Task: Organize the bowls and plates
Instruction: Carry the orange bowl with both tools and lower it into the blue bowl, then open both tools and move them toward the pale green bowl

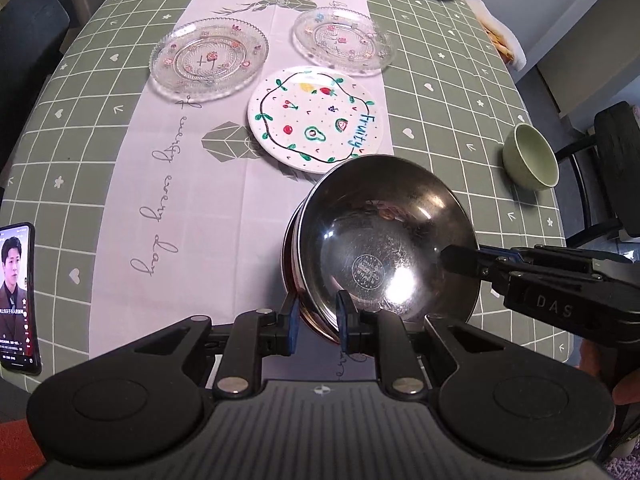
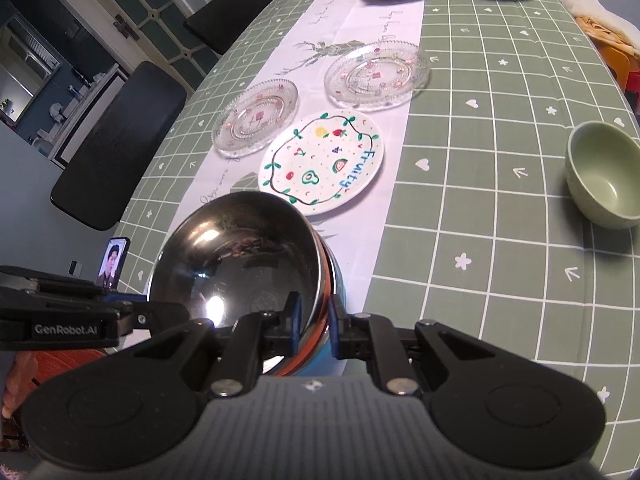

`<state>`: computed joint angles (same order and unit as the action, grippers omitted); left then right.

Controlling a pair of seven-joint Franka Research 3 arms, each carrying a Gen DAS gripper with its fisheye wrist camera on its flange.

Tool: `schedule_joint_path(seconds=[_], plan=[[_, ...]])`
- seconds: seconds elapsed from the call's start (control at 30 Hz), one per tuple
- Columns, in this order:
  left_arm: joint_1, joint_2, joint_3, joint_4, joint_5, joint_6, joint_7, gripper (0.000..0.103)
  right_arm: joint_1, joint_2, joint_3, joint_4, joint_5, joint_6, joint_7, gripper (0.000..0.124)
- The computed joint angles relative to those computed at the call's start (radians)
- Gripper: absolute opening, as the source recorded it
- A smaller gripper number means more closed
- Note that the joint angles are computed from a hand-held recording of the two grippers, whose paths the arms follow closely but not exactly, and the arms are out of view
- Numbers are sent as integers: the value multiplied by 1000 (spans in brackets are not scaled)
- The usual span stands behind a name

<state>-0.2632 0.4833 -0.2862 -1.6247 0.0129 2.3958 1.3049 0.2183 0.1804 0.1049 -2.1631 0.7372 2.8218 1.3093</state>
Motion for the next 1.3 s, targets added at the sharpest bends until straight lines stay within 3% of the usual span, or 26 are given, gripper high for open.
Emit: schedule_joint_path(seconds=[0.43, 0.73, 0.97, 1.2, 1.23, 1.3], plan=[[-4, 22, 3, 14, 5, -21, -2, 21, 8, 4, -2, -1, -44, 11, 17, 14], [-4, 16, 1, 3, 11, -7, -4, 24, 8, 1, 5, -2, -47, 14, 1, 23], [0, -2, 2, -21, 11, 32, -20, 24, 5, -7, 15, -8, -13, 31, -44, 37], [5, -52, -3, -75, 30, 145, 3, 35, -1, -28, 20, -16, 73, 51, -116, 44], [10, -53, -9, -72, 22, 152, 12, 36, -2, -32, 21, -18, 92, 59, -131, 52], [21, -49, -26, -62, -4, 169, 43, 41, 0, -41, 18, -24, 111, 80, -142, 56]])
